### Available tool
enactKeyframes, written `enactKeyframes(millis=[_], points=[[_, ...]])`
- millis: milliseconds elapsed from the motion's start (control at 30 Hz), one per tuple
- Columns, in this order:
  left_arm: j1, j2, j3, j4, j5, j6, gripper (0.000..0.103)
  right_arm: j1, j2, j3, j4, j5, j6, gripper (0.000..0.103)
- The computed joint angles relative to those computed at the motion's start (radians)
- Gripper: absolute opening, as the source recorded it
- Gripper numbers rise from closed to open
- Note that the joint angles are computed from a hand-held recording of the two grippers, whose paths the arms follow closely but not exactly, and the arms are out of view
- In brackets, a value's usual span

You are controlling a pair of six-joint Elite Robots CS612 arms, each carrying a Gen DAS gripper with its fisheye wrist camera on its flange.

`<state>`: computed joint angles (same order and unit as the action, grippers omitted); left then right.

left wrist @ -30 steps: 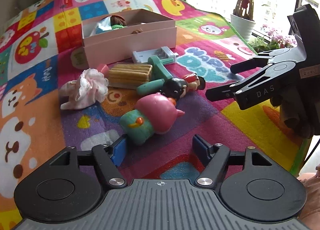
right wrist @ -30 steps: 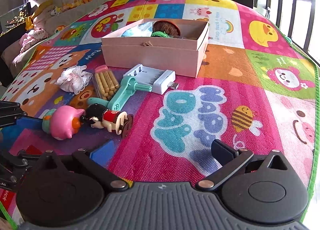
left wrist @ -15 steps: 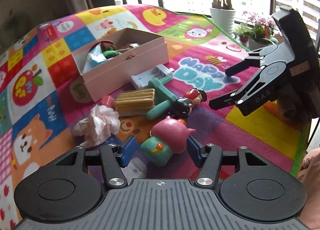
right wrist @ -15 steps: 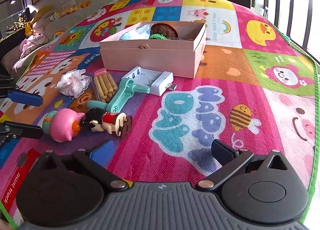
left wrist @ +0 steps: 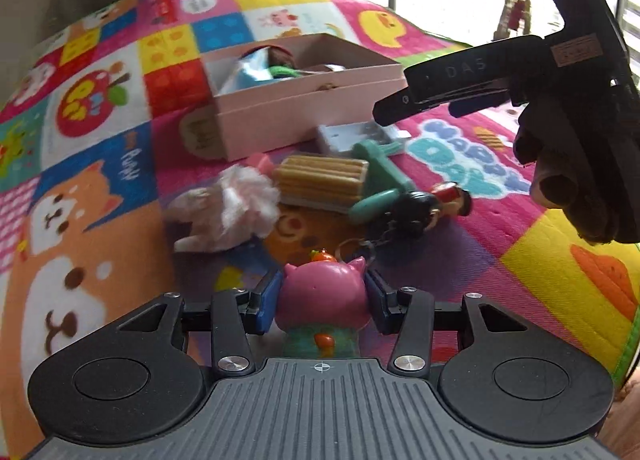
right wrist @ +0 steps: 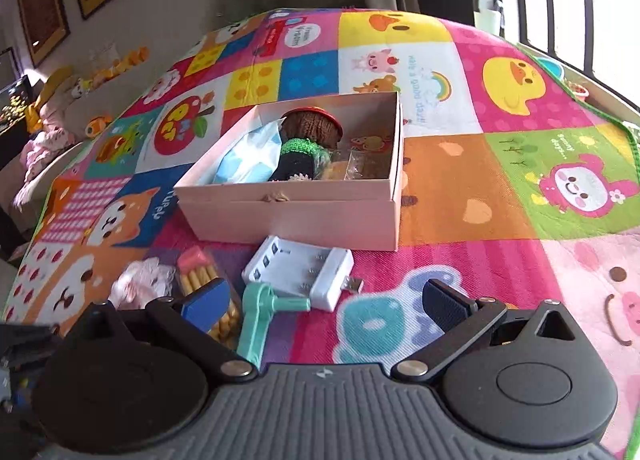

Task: Organize objects
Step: 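Grasp the pink pig toy with left tool while right tool approaches white battery charger, then carry the pig to the pink box with left tool while right tool grasps and carries the charger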

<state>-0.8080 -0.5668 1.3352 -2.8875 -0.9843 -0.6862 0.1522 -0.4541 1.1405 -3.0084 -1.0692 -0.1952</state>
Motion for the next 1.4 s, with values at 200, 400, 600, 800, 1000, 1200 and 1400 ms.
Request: enactKeyframes(millis=[200,400,600,800,1000,1200,1400], points=[[-0.012,-0.03,0.071,-0.038,0.029,-0.108,0.051,0.085,0.069,-0.138,0.117,-0.219,0.024,0.094],[-0.018,-0.027,0.073,-0.042,0.048,-0.133,0.051,0.096,0.05,-0.096,0.072,-0.227,-0.141,0.081],[-0.011,-0.035,0.085,-0.157,0.029,-0.159,0.049,0.021,-0.052,0.066,-0.052,0.018,-0.162,0.081],[0.026,-0.002,-0.053,-0.25,0.099,-0.055,0.049,-0.052,-0.098,0.148,-0.263,0.133,-0.101,0.081],[0.096,0.157,-0.392,-0.196,0.128,-0.01,0.051,-0.081,-0.084,0.132,-0.322,0.118,-0.014,0.081],[0.144,0.254,-0.587,0.093,-0.036,-0.147,0.052,-0.094,-0.067,0.118,-0.303,0.104,-0.002,0.081],[0.148,0.27,-0.594,0.101,-0.079,-0.053,0.052,-0.09,-0.053,0.091,-0.233,0.087,-0.013,0.081]])
